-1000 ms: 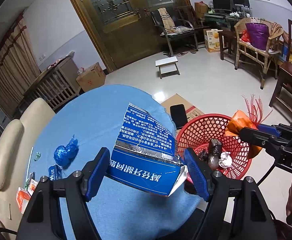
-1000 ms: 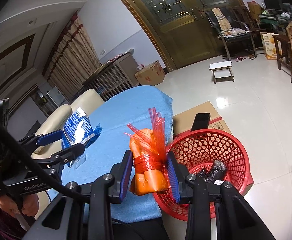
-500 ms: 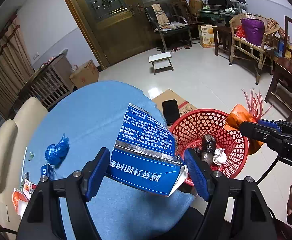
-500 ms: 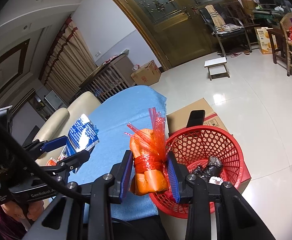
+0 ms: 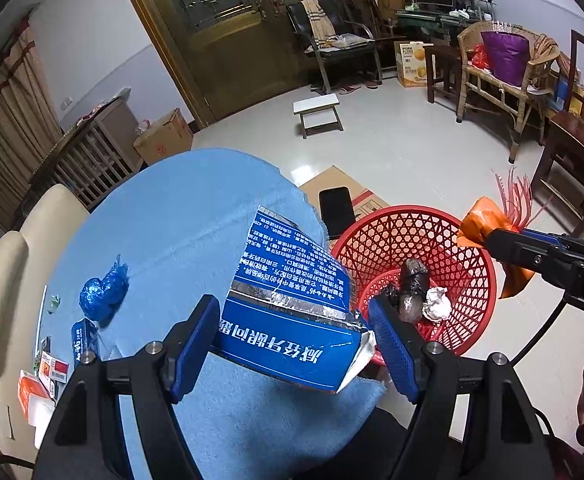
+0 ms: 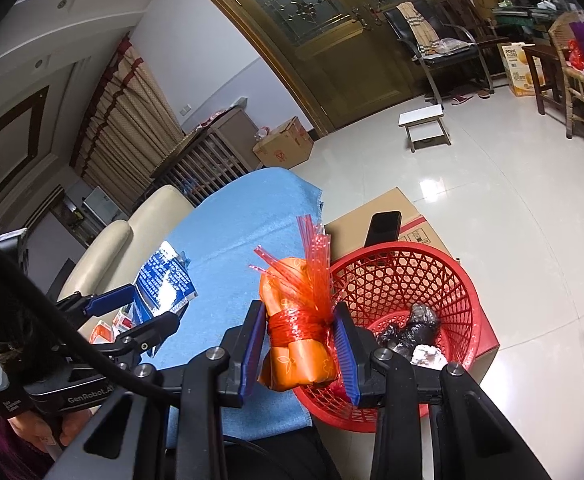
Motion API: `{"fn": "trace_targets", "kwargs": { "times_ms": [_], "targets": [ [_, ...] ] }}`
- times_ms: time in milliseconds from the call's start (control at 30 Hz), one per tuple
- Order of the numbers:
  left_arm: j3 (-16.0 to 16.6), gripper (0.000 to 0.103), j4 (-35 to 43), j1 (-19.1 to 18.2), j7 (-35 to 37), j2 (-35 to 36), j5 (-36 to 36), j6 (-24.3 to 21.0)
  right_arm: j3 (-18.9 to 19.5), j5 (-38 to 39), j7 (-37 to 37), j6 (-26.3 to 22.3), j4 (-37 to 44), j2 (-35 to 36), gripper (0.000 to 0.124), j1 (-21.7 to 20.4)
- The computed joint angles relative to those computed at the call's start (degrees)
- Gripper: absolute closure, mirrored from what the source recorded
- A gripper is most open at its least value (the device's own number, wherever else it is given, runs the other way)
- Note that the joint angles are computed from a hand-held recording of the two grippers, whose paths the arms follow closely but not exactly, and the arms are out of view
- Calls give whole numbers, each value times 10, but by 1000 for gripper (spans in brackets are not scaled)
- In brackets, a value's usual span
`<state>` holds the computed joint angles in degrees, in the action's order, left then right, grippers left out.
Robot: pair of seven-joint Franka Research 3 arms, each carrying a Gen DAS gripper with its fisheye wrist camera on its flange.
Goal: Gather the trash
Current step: 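Move the left tool with the blue cardboard over the basket while the right tool holds the orange bag there, then open both tools to drop the orange bag and blue cardboard into the basket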
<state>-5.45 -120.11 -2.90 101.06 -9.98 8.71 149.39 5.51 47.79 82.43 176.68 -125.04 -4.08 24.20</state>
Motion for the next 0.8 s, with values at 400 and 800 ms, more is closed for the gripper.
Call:
{"fn": "trace_targets", "kwargs": {
  "times_ms": [400, 800],
  "targets": [
    [25, 26, 12, -14, 111, 16, -156, -22, 3, -92, 115, 5, -25, -8, 87, -25],
    [8, 26, 11, -8, 129, 24, -161, -16, -13, -68, 120, -5, -29, -8, 87, -21]
  ]
}}
